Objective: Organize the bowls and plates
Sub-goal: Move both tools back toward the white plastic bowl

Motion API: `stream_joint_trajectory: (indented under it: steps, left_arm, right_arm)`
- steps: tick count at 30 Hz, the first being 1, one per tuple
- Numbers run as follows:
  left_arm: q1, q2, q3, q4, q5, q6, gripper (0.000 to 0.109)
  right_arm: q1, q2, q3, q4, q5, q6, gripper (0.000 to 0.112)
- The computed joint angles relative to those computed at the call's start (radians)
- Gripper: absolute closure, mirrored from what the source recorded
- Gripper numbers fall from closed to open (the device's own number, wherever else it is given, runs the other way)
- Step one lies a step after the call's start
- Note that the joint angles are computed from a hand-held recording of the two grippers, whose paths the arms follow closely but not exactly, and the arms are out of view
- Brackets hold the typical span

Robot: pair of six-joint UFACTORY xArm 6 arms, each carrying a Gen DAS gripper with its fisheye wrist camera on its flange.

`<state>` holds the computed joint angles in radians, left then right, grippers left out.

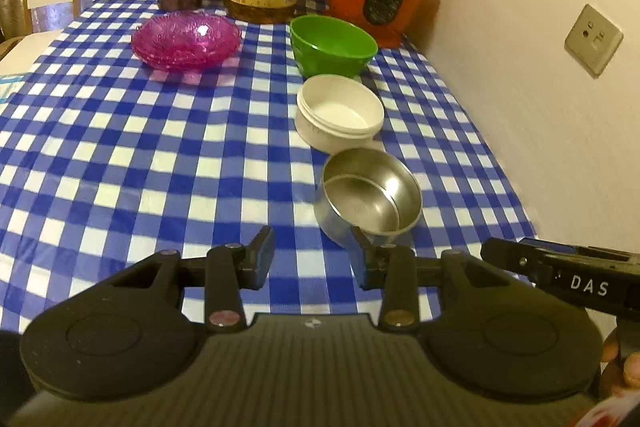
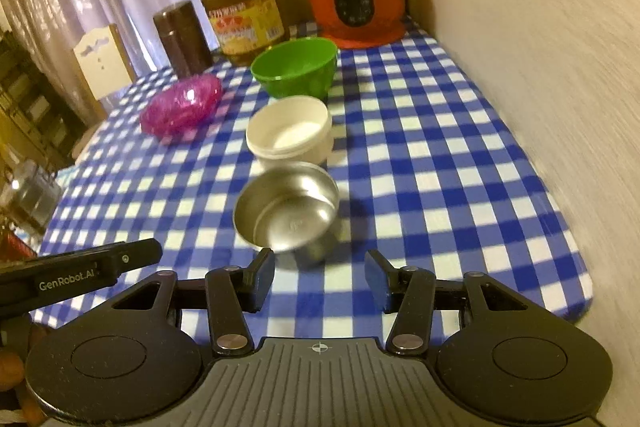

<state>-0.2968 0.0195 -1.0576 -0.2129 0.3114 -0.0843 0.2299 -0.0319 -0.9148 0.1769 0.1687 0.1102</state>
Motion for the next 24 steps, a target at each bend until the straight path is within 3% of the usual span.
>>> stream_joint_trajectory:
  steps: [11,24]
  left_arm:
    - [0.001,-0.017,0.009,0.005,0.016,-0.012,0.073]
    - [0.004,0.004,-0.021,0.034,0.028,-0.045,0.072]
  right_arm:
    - [-0.024,-0.052,0.052,-0.085,0.013,0.065,0.062]
    - [-0.021,-0.016,0.014,-0.017,0.000,0.023,0.062]
